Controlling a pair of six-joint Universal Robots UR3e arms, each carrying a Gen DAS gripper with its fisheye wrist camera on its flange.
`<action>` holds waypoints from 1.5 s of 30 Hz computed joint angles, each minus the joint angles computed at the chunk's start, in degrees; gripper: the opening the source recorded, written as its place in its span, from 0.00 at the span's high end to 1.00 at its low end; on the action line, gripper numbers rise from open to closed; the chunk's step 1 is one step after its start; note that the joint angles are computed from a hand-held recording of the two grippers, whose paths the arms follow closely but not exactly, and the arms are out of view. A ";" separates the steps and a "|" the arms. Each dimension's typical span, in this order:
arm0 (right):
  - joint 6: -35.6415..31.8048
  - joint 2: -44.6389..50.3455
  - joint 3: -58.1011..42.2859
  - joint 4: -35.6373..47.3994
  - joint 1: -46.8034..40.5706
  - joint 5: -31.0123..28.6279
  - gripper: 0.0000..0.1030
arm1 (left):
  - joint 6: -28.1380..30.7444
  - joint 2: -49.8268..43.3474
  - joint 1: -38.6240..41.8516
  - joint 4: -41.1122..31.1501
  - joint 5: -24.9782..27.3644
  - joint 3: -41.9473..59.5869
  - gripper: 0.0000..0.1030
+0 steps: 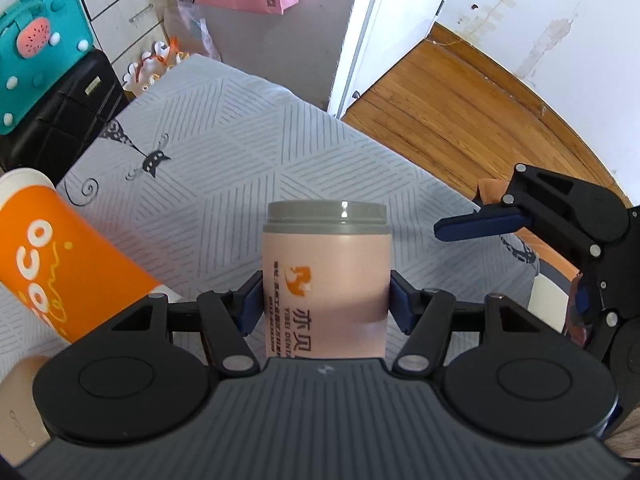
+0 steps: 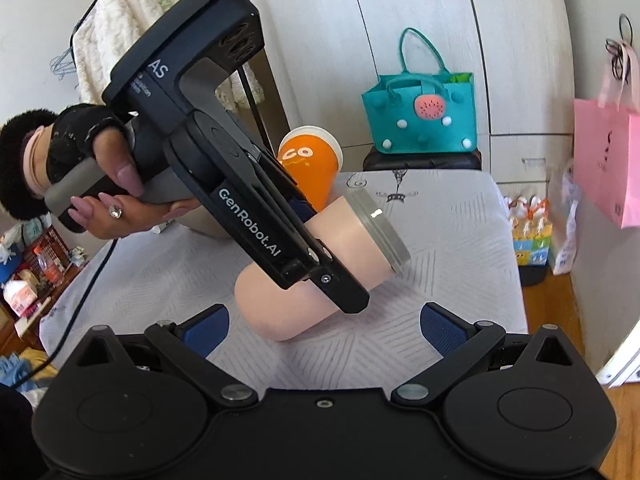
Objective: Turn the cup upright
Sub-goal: 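Lift the pink tumbler with the left gripper and start rotating it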
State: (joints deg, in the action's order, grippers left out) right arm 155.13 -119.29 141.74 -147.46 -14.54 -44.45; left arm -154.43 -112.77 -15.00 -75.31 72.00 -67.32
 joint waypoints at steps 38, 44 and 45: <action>17.25 25.32 -10.48 -23.99 30.03 -6.20 0.00 | 7.90 50.38 30.04 -10.06 -0.46 -42.22 0.42; 22.75 30.29 -15.68 -25.21 37.70 -11.45 0.00 | 14.29 51.20 35.68 -11.52 -3.71 -46.80 0.42; 23.34 30.52 -16.23 -25.04 38.83 -12.44 0.00 | 14.78 51.17 35.91 -11.65 -4.28 -46.98 0.42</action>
